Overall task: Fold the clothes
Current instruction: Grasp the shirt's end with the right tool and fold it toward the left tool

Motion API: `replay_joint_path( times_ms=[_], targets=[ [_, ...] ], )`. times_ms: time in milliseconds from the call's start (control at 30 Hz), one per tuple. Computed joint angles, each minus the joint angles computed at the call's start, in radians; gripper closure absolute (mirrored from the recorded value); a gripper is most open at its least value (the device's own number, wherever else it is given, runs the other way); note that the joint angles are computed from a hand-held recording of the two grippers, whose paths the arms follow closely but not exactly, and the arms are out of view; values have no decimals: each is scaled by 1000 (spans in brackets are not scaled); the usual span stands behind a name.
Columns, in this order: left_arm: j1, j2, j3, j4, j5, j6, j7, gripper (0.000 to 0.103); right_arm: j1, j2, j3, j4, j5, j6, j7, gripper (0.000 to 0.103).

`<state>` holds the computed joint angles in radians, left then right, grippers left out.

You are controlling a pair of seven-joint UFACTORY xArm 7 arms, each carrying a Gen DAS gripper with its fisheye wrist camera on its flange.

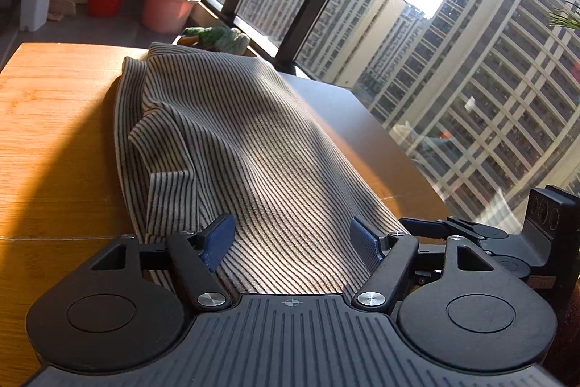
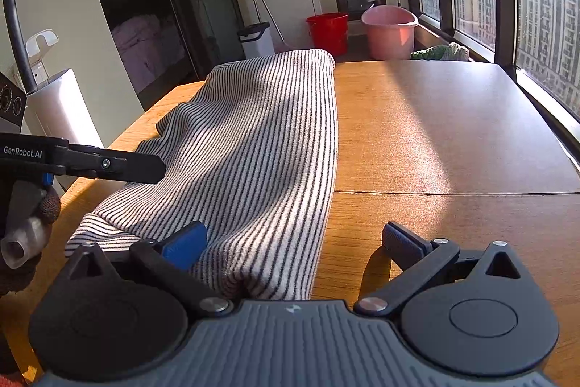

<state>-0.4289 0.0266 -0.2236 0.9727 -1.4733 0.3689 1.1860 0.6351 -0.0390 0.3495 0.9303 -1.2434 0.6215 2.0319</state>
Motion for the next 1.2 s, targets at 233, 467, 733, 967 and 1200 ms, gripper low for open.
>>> replay_joint_path(
  times_ms=[233,467,733,967,1200],
  targets=[
    [-11,-18,-3,-25,-41,-22,89,27,55,25,44,68,-33,196,-98,0],
    [1,-7,7,-11,-72,7,66,27,89,85,12,145,-62,35,-271,51],
    [-2,-44,5,-38,-41,-15,22,22,138,122,-26,169,-66,53,-303,48],
    [-23,-122,10,-101,17,-129,-3,7,103,18,-6,97,-86,-69,-379,21],
    [-24,-205,58,-163,58,-166,-42,7,108,92,16,160,45,-48,-722,20]
  ],
)
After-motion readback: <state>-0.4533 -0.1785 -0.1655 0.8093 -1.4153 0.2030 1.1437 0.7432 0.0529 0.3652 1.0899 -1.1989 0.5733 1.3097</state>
